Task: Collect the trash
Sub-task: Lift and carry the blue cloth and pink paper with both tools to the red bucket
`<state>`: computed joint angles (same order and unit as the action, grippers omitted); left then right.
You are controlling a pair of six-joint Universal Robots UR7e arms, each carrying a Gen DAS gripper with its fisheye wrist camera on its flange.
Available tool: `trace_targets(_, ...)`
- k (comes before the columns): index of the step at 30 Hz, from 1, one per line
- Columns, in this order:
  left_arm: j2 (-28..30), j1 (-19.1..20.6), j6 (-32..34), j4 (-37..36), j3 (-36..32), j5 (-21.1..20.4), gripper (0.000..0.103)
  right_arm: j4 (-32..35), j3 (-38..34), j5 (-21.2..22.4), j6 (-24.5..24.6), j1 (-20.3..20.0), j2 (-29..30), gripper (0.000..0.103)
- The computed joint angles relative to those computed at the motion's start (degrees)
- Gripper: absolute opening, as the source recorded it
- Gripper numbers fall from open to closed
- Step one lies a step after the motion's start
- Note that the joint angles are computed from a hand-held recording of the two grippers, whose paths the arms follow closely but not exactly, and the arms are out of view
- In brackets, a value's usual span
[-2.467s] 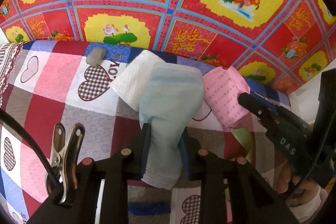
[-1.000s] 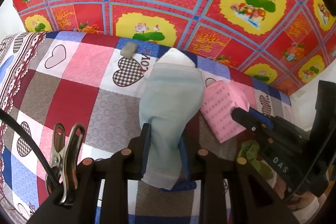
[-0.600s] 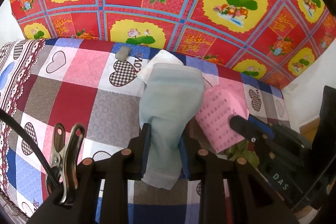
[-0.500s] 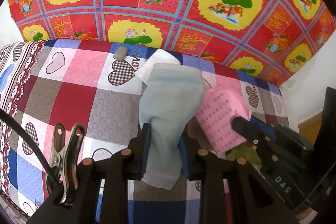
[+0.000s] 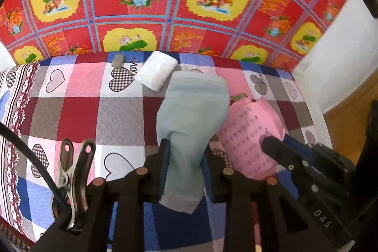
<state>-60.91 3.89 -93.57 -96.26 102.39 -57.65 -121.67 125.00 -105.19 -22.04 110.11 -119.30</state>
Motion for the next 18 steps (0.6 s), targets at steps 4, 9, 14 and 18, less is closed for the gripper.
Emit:
trace_targets(4,-0.66,-1.38,1.45,-0.23,0.43,-0.97,0.026,0.67,1.6,-2.48,3.42,2.15,-2.71,0.014)
trace_targets(9,-1.41,-3.23,3.0,-0.73,1.18,-2.15,0.027,1.46,3.18,-5.32,7.31,5.21,-5.49,0.014)
trace_targets(14,-2.0,-4.83,3.75,-1.41,1.9,-3.3,0.026,2.69,4.31,-7.72,11.11,8.34,-8.06,0.014)
trace_targets(18,-2.14,-5.95,4.45,-1.32,2.03,-3.93,0.026,3.55,4.88,-9.53,13.74,10.69,-9.79,0.014)
